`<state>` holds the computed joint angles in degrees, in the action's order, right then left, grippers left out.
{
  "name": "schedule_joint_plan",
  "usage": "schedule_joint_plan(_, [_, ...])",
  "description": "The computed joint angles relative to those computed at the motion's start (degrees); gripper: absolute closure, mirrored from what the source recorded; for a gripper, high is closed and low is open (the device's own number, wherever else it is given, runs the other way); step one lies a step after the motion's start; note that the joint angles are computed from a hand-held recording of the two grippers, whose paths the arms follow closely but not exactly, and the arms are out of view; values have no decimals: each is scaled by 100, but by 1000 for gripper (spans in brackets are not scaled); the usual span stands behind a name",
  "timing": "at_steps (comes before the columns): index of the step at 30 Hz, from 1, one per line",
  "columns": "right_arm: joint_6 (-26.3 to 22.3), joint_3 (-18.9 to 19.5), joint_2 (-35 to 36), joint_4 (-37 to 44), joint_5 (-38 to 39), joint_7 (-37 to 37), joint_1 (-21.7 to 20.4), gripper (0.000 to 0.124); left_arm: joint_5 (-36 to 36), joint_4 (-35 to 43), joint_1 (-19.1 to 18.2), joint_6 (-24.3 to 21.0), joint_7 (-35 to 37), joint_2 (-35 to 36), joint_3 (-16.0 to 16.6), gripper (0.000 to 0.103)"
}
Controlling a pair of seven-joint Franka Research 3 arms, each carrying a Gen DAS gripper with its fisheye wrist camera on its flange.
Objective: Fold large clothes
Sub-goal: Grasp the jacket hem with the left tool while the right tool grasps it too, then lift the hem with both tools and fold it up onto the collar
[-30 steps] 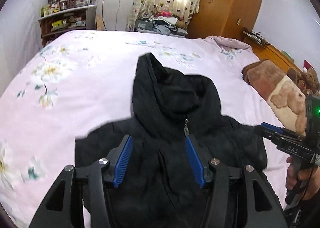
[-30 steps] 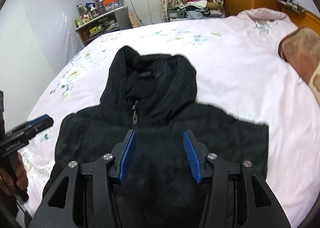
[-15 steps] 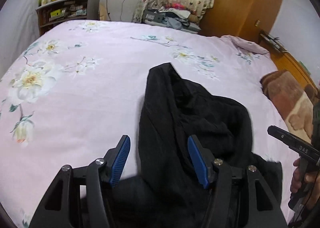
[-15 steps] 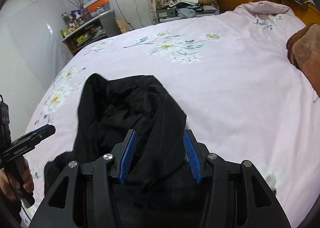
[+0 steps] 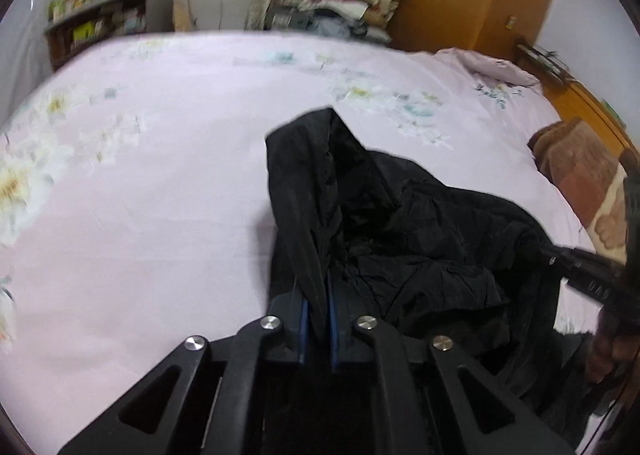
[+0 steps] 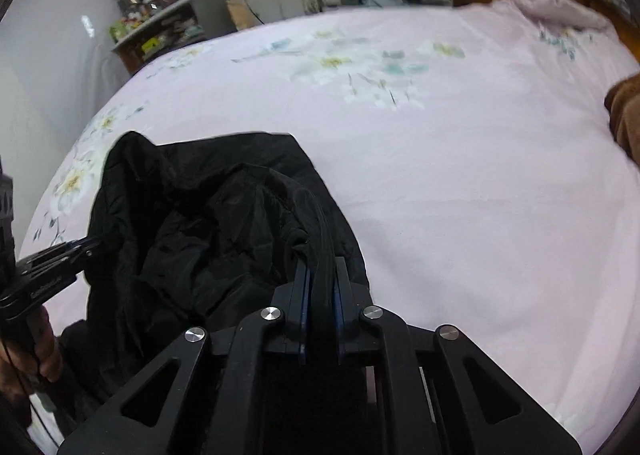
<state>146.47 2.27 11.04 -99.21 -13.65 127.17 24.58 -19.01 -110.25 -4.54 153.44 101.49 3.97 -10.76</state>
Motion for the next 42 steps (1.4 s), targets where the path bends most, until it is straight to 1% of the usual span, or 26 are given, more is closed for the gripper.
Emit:
schedule_joint_plan(2, [297,-13,-358,-357,-140,250,41,115,-349,-300,21,141,293,-340,3,96])
schedule_joint_plan(5, [576,101,-948,-875,-431,550,3,115,-989,-731,-92,232,702,-933,193,97])
schedule_joint_plan(7, [654,255,-1295,-1153,-569,723,-86,115,-1404,-1030,-270,226,962,-1366,406,97])
schedule_joint_plan(8, [710,351,-1586,-1406,-624,854,-131,116,-1562,-1213,-375,238,1066,-1610,514,97])
schedule_joint_plan(11, [754,644,-2156,-1881,-668,1031,-285,115,-1790,-1804,-679,249,1216,-2355,803,97])
schedule_joint_plan(14, [796,918,-2763,-2427,-516,1145,-389,116,-1691,-2400,-882,242,1133,-3060,980,97])
schedule_joint_plan(16, [803,1117,-3155,-2799,-393,1253,-467,116,-1481,-2767,-931,218,969,-3474,1027,96])
schedule_joint_plan(17, [850,1192,-3382,-3051,-242,1303,-459,116,-1412,-2953,-979,177,896,-3675,1077,96])
schedule_joint_plan(20, [870,1379,-3729,-3517,172,1296,-479,115,-1078,-3473,-1004,-25,572,-4199,1142,96])
schedule_joint_plan(22, [847,1464,-3930,-3831,496,1238,-425,115,-809,-3768,-971,-220,385,-4483,1194,96])
schedule_joint_plan(25, [750,1531,-4146,-4212,950,1146,-283,115,-376,-4104,-921,-615,108,-4836,1246,93])
schedule_joint_plan(28, [630,1546,-4357,-4475,1293,1039,-175,115,-121,-4402,-980,-980,-45,-5242,1464,93])
schedule_joint_plan(29, [612,1529,-4397,-4526,1388,981,-143,113,-30,-4501,-965,-1136,-77,-5412,1521,93])
schedule_joint_plan(33, [680,1549,-4738,-4828,1736,949,-51,92,277,-4825,-847,-1580,-155,-6070,1671,93])
schedule_joint_plan(34, [746,1539,-4782,-4875,1838,953,-29,88,349,-4906,-790,-1671,-143,-6243,1733,93])
schedule_joint_plan(35, [823,1532,-4796,-4908,1932,955,-14,81,382,-4941,-764,-1742,-159,-6366,1770,93])
schedule_joint_plan(36, [994,1486,-4775,-4953,2094,953,55,81,391,-4953,-759,-1779,-187,-6461,1794,92])
schedule_joint_plan(37, [1064,1498,-4862,-5057,2188,1016,152,81,374,-4947,-774,-1765,-248,-6514,1783,89])
schedule_joint_plan(38, [1232,1451,-4749,-5050,2370,921,237,81,335,-4923,-821,-1660,-274,-6484,1808,79])
schedule_joint_plan(39, [1330,1481,-4680,-5053,2451,914,273,81,287,-4882,-890,-1516,-294,-6417,1821,61])
schedule_joint_plan(40, [1395,1495,-4569,-5011,2497,896,270,81,237,-4822,-970,-1298,-301,-6295,1829,53])
schedule_joint_plan(41, [1444,1544,-4435,-4937,2515,927,223,81,205,-4798,-1026,-1058,-365,-6174,1763,45])
schedule_joint_plan(42, [1605,1528,-4243,-4869,2581,936,213,81,203,-4723,-1083,-868,-406,-6001,1738,45])
